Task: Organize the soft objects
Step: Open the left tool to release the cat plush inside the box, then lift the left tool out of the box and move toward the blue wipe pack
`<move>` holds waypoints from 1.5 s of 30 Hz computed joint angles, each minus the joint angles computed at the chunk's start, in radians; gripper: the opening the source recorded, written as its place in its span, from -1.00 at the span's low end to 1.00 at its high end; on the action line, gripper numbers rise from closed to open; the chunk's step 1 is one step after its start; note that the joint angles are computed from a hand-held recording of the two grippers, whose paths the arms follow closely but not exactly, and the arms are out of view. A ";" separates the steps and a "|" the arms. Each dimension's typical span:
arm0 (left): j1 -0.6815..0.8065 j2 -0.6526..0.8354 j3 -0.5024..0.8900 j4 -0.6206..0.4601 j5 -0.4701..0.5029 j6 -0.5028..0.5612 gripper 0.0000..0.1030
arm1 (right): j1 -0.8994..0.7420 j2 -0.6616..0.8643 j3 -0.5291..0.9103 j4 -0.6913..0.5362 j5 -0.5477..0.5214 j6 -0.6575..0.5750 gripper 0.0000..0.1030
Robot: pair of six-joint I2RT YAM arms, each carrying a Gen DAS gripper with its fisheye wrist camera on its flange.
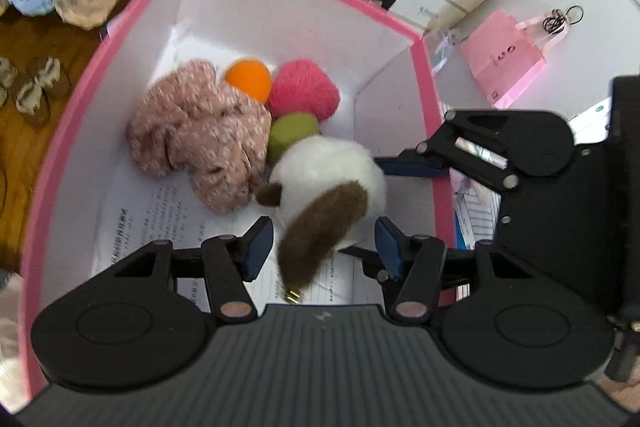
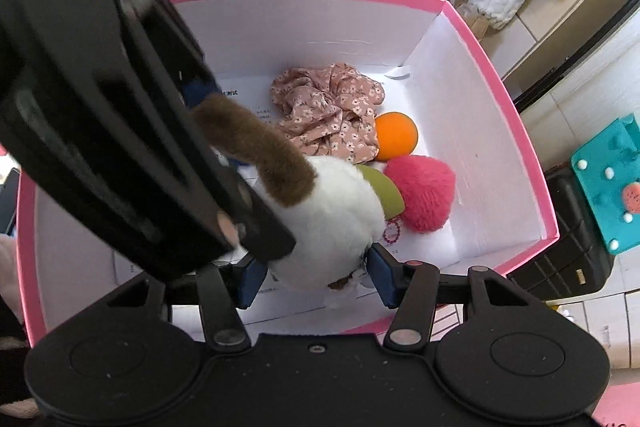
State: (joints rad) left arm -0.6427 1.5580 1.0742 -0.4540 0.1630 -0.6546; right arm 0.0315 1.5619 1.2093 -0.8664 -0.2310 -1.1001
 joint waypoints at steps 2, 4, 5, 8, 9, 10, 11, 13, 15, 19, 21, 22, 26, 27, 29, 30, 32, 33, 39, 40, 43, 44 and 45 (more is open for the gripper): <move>-0.004 -0.024 -0.014 0.003 -0.038 0.000 0.04 | 0.011 -0.014 -0.016 0.016 0.018 -0.010 0.16; -0.008 -0.019 -0.010 0.005 -0.067 -0.003 0.06 | 0.016 -0.036 -0.039 0.037 0.035 -0.030 0.17; -0.006 -0.014 -0.008 0.009 -0.067 -0.004 0.08 | 0.016 -0.045 -0.048 0.049 0.041 -0.035 0.17; -0.007 -0.003 -0.008 0.031 -0.063 -0.007 0.04 | 0.001 -0.064 -0.058 0.058 0.024 -0.053 0.18; -0.011 -0.004 -0.010 0.036 -0.065 -0.001 0.03 | -0.007 -0.068 -0.059 0.059 0.015 -0.057 0.18; -0.015 -0.003 -0.011 0.041 -0.066 0.008 -0.05 | -0.013 -0.076 -0.061 0.063 0.006 -0.062 0.18; -0.018 0.000 -0.012 0.044 -0.059 0.015 -0.17 | -0.018 -0.084 -0.065 0.067 0.001 -0.064 0.18; -0.014 0.020 0.005 0.035 -0.018 0.024 -0.38 | -0.030 -0.095 -0.069 0.068 -0.017 -0.072 0.19; -0.013 0.035 0.014 0.026 0.017 0.028 -0.40 | -0.049 -0.096 -0.058 0.051 -0.045 -0.082 0.19; -0.017 0.035 -0.006 0.054 0.027 0.011 -0.41 | -0.089 -0.112 -0.069 0.034 -0.111 -0.127 0.19; -0.017 0.047 -0.013 0.075 0.044 -0.004 -0.41 | -0.108 -0.112 -0.063 0.012 -0.145 -0.131 0.19; -0.016 0.055 -0.017 0.086 0.057 -0.015 -0.41 | -0.116 -0.116 -0.065 0.004 -0.158 -0.135 0.19; -0.021 0.081 -0.019 0.109 0.074 -0.053 -0.41 | -0.144 -0.151 -0.097 0.012 -0.195 -0.154 0.21; -0.022 0.082 -0.019 0.104 0.075 -0.061 -0.41 | -0.151 -0.162 -0.105 0.011 -0.204 -0.158 0.21; -0.029 0.074 -0.016 0.082 0.071 -0.072 -0.40 | -0.170 -0.180 -0.109 -0.004 -0.234 -0.160 0.23; -0.034 0.066 -0.013 0.065 0.062 -0.071 -0.35 | -0.181 -0.184 -0.105 -0.017 -0.249 -0.157 0.23; -0.055 0.032 -0.016 0.026 0.000 -0.058 -0.20 | -0.213 -0.180 -0.082 -0.065 -0.292 -0.154 0.23; -0.068 0.014 -0.017 0.010 -0.036 -0.048 -0.19 | -0.233 -0.174 -0.069 -0.091 -0.317 -0.156 0.23; -0.145 -0.071 0.026 -0.137 -0.205 -0.012 -0.05 | -0.313 -0.136 -0.014 -0.201 -0.424 -0.108 0.24; -0.167 -0.080 0.039 -0.166 -0.235 -0.005 -0.04 | -0.326 -0.131 -0.008 -0.219 -0.441 -0.108 0.24; -0.220 -0.115 0.063 -0.234 -0.298 0.016 -0.02 | -0.365 -0.137 0.004 -0.271 -0.484 -0.118 0.24; -0.230 -0.141 0.058 -0.254 -0.311 0.024 -0.01 | -0.377 -0.137 0.009 -0.292 -0.496 -0.130 0.24; -0.249 -0.156 0.063 -0.273 -0.331 0.026 0.00 | -0.389 -0.141 0.014 -0.309 -0.506 -0.137 0.24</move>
State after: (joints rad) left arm -0.8922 1.4017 1.1375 -0.7272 -0.1684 -0.6289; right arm -0.3577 1.4204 1.2232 -1.1757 -0.7369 -1.2375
